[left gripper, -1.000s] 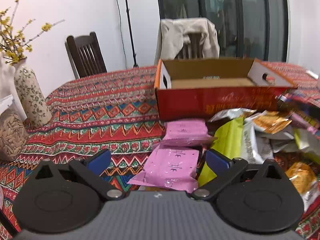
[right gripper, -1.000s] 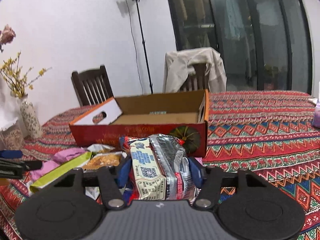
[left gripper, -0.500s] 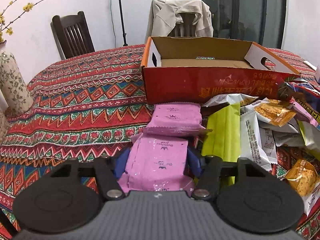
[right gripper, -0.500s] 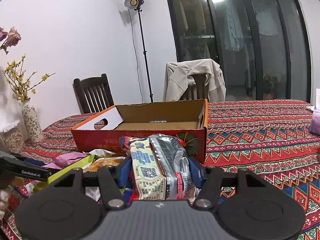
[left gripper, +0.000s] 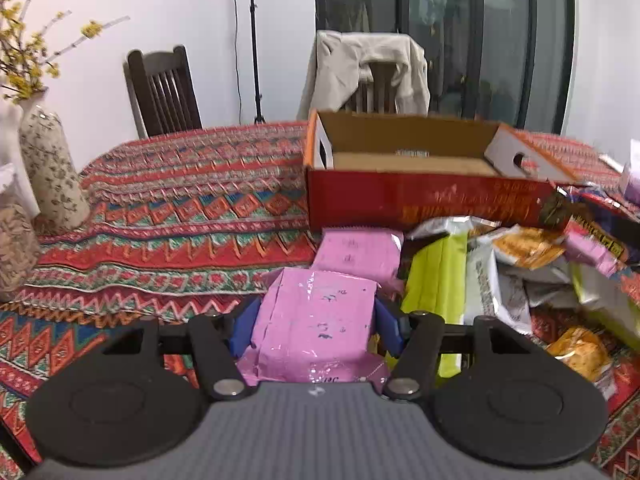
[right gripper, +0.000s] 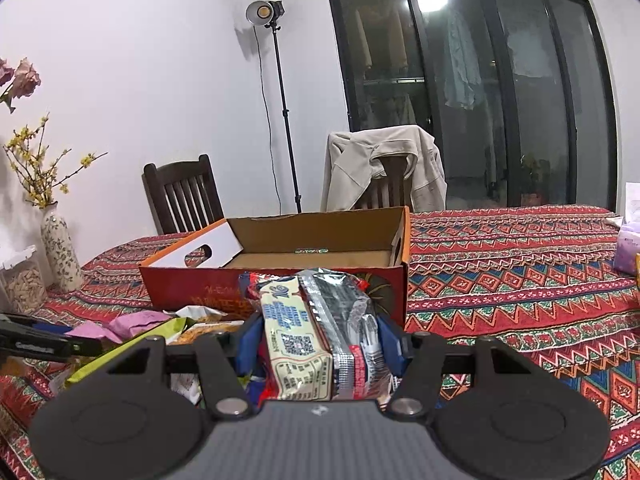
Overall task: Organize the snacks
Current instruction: 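Carry both held packets into the cardboard box and open both grippers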
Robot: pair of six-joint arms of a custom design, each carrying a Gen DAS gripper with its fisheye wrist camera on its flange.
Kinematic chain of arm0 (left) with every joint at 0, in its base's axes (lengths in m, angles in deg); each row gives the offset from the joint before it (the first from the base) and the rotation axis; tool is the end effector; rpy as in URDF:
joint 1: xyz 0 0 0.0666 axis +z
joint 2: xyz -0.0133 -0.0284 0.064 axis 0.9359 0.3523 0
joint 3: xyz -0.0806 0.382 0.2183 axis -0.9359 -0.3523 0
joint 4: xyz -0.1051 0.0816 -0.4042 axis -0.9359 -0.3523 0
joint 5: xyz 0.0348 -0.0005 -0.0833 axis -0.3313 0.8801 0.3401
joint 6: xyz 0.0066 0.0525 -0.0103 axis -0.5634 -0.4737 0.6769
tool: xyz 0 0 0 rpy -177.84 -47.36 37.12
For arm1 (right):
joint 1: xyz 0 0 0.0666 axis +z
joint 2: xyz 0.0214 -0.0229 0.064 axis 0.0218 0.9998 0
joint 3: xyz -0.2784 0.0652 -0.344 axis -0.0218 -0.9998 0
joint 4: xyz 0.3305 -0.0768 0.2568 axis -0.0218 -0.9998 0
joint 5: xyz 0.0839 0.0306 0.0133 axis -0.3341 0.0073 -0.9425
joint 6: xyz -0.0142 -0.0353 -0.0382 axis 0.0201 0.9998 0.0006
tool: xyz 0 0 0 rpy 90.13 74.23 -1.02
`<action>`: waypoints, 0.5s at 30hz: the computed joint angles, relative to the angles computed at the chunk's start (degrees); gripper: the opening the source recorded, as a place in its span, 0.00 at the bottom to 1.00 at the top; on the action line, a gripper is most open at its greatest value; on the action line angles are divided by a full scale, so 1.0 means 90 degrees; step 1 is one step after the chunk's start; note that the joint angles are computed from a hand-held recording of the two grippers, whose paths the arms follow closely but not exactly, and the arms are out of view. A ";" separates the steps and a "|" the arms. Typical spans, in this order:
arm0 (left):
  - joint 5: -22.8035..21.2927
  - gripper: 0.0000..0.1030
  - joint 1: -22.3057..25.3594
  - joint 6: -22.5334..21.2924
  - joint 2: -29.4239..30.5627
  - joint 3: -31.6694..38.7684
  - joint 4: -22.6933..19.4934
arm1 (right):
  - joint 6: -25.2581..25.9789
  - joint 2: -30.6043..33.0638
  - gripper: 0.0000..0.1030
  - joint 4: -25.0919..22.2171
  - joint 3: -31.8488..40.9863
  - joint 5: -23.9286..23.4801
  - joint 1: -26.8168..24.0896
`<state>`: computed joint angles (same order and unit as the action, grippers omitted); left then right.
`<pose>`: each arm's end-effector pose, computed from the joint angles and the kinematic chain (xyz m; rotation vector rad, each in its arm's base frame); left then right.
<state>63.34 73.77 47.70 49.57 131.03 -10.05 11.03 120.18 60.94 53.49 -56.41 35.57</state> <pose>0.4045 0.0187 0.3267 0.4165 2.1637 -0.1739 0.2807 0.1673 0.2976 0.1944 1.9262 0.0908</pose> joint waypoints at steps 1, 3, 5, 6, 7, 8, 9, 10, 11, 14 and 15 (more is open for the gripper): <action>0.0050 0.60 0.0039 0.0028 -0.0061 -0.0010 0.0027 | 0.0008 -0.0037 0.58 -0.0008 -0.0002 0.0027 0.0012; 0.0153 0.60 0.0106 0.0125 -0.0201 -0.0026 0.0102 | 0.0033 -0.0097 0.58 -0.0037 0.0008 0.0099 0.0053; 0.0248 0.60 0.0125 0.0239 -0.0294 0.0007 0.0133 | 0.0087 -0.0144 0.58 -0.0072 0.0043 0.0146 0.0079; 0.0279 0.60 0.0110 0.0284 -0.0330 0.0029 0.0167 | 0.0120 -0.0159 0.58 -0.0084 0.0068 0.0169 0.0086; 0.0296 0.60 0.0086 0.0314 -0.0344 0.0058 0.0217 | 0.0162 -0.0170 0.58 -0.0096 0.0100 0.0184 0.0087; 0.0300 0.60 0.0045 0.0350 -0.0369 0.0085 0.0274 | 0.0208 -0.0190 0.58 -0.0104 0.0121 0.0186 0.0086; 0.0294 0.60 -0.0012 0.0392 -0.0381 0.0123 0.0324 | 0.0266 -0.0191 0.58 -0.0107 0.0162 0.0189 0.0080; 0.0292 0.60 -0.0072 0.0428 -0.0361 0.0170 0.0369 | 0.0326 -0.0186 0.58 -0.0112 0.0208 0.0197 0.0070; 0.0290 0.60 -0.0132 0.0454 -0.0344 0.0220 0.0393 | 0.0381 -0.0173 0.58 -0.0131 0.0265 0.0194 0.0047; 0.0092 0.60 -0.0404 0.0570 -0.0199 0.0491 0.0346 | 0.0485 -0.0082 0.58 -0.0235 0.0488 0.0146 -0.0070; 0.0075 0.61 -0.0489 0.0615 -0.0144 0.0575 0.0367 | 0.0487 -0.0028 0.58 -0.0312 0.0590 0.0140 -0.0121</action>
<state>64.02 69.36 53.23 48.28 136.20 -6.74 15.41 119.92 58.14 58.80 -55.15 34.48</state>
